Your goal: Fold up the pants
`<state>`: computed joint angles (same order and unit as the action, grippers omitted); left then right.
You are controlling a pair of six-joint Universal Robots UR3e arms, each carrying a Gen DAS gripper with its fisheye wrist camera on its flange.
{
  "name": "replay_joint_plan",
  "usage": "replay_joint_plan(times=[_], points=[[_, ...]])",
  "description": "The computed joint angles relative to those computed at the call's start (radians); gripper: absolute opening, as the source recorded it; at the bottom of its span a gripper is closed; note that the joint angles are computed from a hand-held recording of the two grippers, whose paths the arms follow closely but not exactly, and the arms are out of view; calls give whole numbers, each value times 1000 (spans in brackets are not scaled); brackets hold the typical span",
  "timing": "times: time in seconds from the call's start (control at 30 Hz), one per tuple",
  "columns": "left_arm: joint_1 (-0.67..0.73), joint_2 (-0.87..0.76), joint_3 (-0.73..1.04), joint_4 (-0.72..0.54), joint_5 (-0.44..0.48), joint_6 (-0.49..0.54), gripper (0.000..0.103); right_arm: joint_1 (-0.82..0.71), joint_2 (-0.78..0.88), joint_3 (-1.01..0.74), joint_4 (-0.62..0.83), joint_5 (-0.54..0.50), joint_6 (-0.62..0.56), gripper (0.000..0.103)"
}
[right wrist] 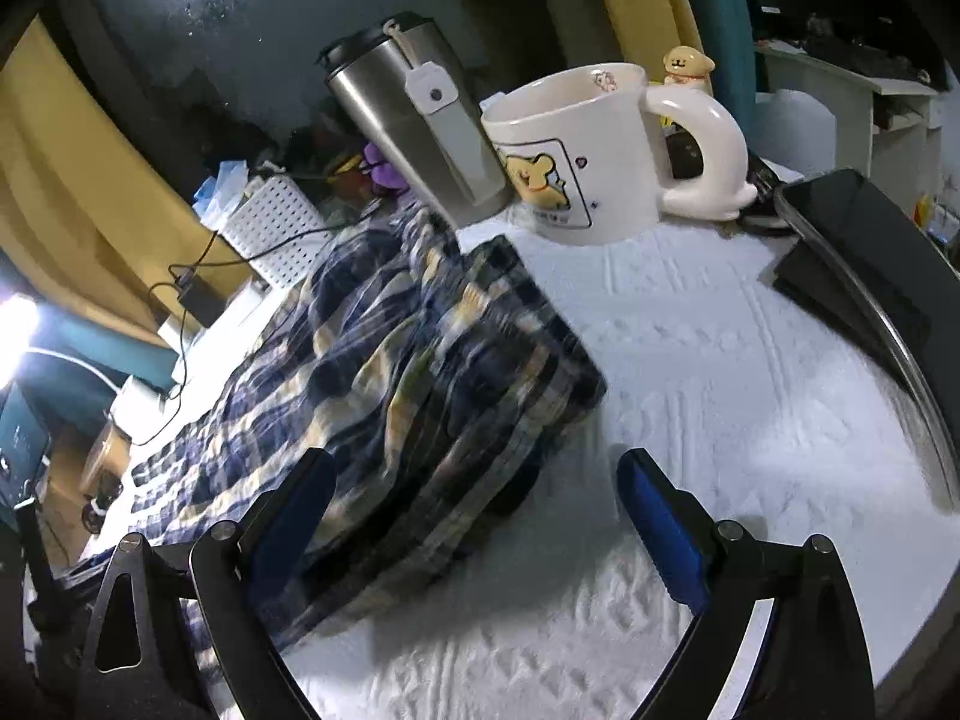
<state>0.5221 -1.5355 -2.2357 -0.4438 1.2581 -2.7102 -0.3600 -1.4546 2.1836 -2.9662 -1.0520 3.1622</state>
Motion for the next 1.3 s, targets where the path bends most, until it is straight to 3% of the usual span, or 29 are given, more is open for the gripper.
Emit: replay_joint_plan(times=[0.2, 0.4, 0.5, 0.53, 0.6, 0.63, 0.87, 1.3], points=[[17, 41, -11, -20, -16, 12, 66, -31, 146, -121, -25, 149, 83, 98], [46, 53, -6, -30, -18, 14, 66, 9, 253, -260, 7, 205, 148, 98], [56, 54, -9, -28, -20, 24, 66, 47, 258, -274, 9, 161, 123, 95], [60, 56, -13, -26, -25, 28, 66, 50, 261, -268, -11, 154, 124, 89], [63, 53, -12, -26, -30, 29, 66, 44, 271, -283, 13, 155, 135, 63], [65, 52, -11, -27, -34, 31, 66, 40, 284, -298, 44, 162, 137, 43], [100, 96, -33, -48, -80, 57, 66, 50, 248, -267, 14, 151, 135, 35], [283, 226, -104, -146, -226, 169, 66, 110, 31, -199, 30, 93, 118, 34]])
